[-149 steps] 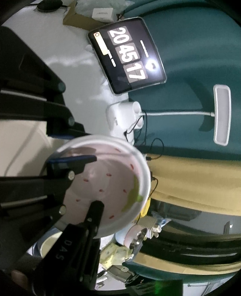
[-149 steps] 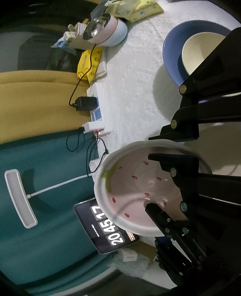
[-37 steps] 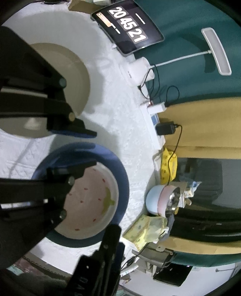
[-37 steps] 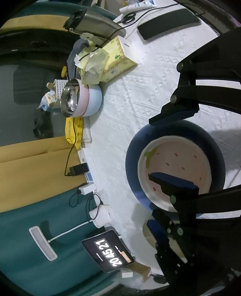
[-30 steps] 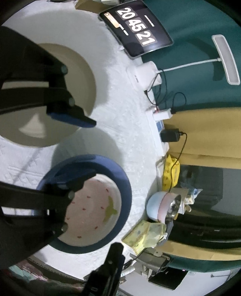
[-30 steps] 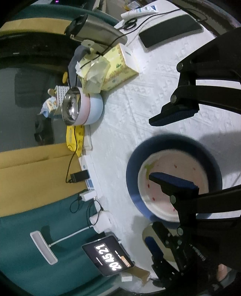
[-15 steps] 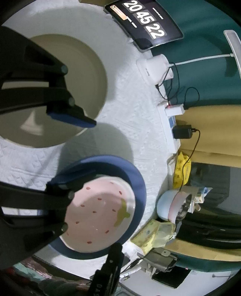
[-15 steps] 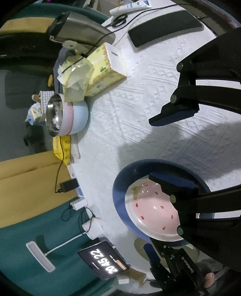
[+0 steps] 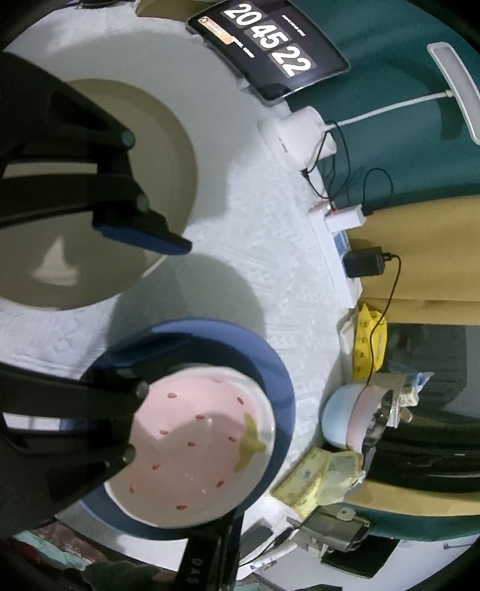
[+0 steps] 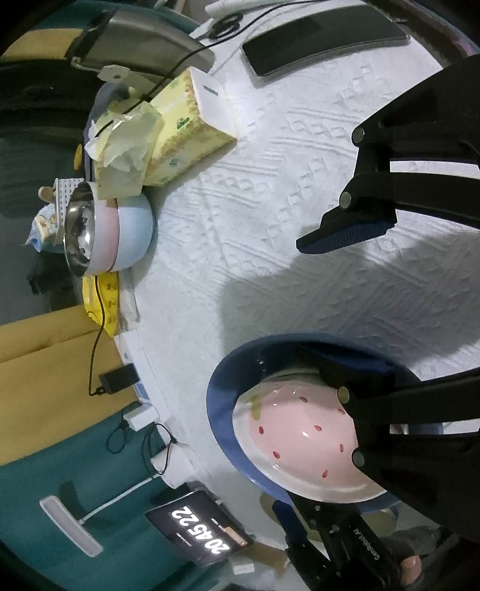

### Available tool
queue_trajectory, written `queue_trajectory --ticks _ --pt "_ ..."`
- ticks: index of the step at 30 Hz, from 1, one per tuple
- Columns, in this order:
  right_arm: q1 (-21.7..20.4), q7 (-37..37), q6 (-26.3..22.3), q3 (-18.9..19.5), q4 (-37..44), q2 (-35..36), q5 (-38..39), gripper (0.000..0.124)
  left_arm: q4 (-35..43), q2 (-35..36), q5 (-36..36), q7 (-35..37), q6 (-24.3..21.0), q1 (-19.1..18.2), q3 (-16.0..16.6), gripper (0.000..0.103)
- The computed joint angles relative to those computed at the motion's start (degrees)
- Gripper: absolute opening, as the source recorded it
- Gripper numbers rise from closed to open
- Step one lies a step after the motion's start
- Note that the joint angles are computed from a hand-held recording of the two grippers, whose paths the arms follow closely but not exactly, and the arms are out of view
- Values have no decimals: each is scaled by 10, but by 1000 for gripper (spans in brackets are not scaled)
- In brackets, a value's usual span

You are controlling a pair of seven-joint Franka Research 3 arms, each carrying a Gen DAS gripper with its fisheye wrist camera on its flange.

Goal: Organize plates and bowls

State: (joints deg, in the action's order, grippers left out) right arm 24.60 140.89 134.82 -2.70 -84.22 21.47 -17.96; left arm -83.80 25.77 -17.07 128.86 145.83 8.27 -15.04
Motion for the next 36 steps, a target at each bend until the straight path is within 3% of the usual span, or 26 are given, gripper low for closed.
queue_trajectory --ticks 6,8,10,12,20,36 --pt "-4 17 41 -1 -19 -4 11 44 -2 5 -5 22 14 4 -8 42" --pt "-1 26 57 -3 -24 -5 7 32 -6 3 -11 31 14 6 -13 34" --pt "6 31 59 -5 -19 -2 -4 23 -11 -2 -12 38 12 5 -15 19" --pt "10 33 56 -7 -11 3 -10 16 -18 -6 -8 38 19 -1 -12 12" --pt "4 52 99 -6 -38 -5 10 12 -7 -3 -17 26 3 -2 -9 12" --pt "11 66 78 -9 -24 -1 -7 7 -20 -12 -31 24 7 0 -10 10"
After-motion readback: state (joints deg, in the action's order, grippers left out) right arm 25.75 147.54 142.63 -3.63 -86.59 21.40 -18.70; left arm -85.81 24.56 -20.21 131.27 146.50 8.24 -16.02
